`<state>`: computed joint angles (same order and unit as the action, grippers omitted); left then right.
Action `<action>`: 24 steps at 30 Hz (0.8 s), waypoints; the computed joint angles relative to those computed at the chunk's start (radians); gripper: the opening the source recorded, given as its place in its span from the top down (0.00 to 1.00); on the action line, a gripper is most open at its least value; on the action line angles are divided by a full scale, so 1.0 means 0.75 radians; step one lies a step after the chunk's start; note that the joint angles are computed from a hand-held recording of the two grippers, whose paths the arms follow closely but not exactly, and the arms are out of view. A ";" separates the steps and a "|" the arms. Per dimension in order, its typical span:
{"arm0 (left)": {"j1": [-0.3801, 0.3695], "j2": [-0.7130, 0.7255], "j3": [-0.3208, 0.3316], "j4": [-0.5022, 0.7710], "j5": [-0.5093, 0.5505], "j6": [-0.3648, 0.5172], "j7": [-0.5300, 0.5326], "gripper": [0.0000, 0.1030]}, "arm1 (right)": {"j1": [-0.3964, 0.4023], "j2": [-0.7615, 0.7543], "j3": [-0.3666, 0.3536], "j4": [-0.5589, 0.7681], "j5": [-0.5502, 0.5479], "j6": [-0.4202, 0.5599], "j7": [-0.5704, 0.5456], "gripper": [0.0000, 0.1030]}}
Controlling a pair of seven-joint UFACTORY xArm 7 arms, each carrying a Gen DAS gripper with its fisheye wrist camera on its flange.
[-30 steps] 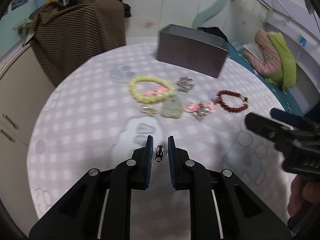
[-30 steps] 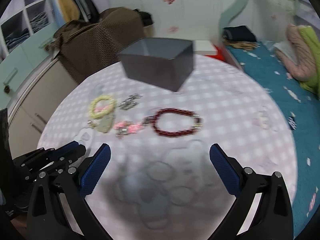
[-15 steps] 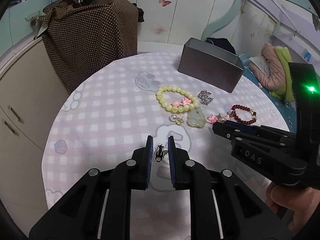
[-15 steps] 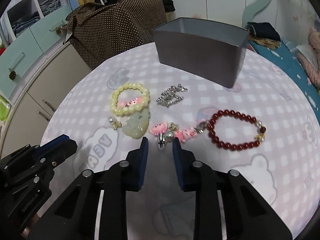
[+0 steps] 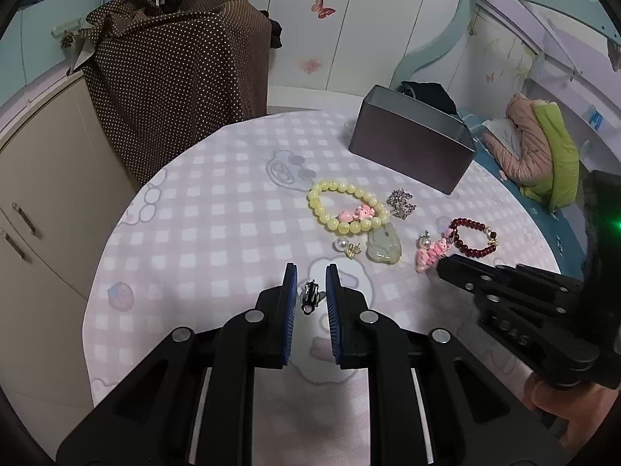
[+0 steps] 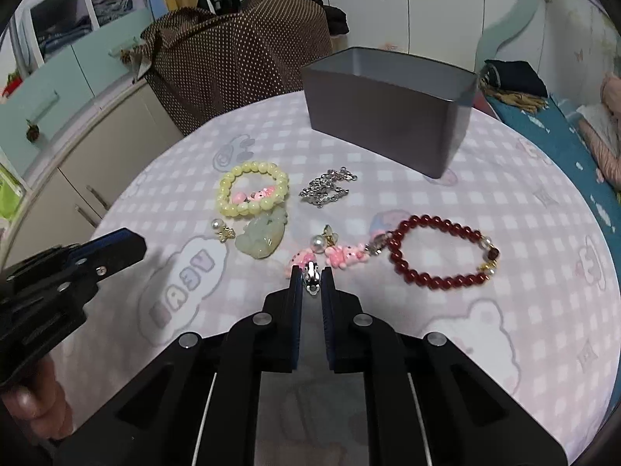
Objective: Organize jewelry
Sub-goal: 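Carry both earrings over the gray tin box and open both grippers to drop them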
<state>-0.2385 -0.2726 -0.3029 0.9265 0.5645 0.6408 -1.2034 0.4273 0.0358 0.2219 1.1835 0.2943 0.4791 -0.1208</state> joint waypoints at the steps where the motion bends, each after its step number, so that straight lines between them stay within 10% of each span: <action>1: 0.000 0.001 0.000 0.002 0.000 -0.001 0.001 0.85 | -0.003 -0.013 0.001 -0.008 0.034 0.002 -0.024 0.92; 14: 0.028 0.066 0.017 0.195 0.086 -0.048 0.086 0.85 | -0.015 -0.093 -0.046 0.136 0.326 0.058 -0.308 0.92; 24: -0.026 0.408 0.140 0.734 0.093 -0.052 0.359 0.85 | -0.063 0.176 -0.043 0.613 0.084 0.106 -0.180 0.92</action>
<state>-0.2583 0.0336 -0.1979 1.4771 0.6343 0.6017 -0.9343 0.3803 0.1675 0.1899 1.6432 0.3572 0.5585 -0.2555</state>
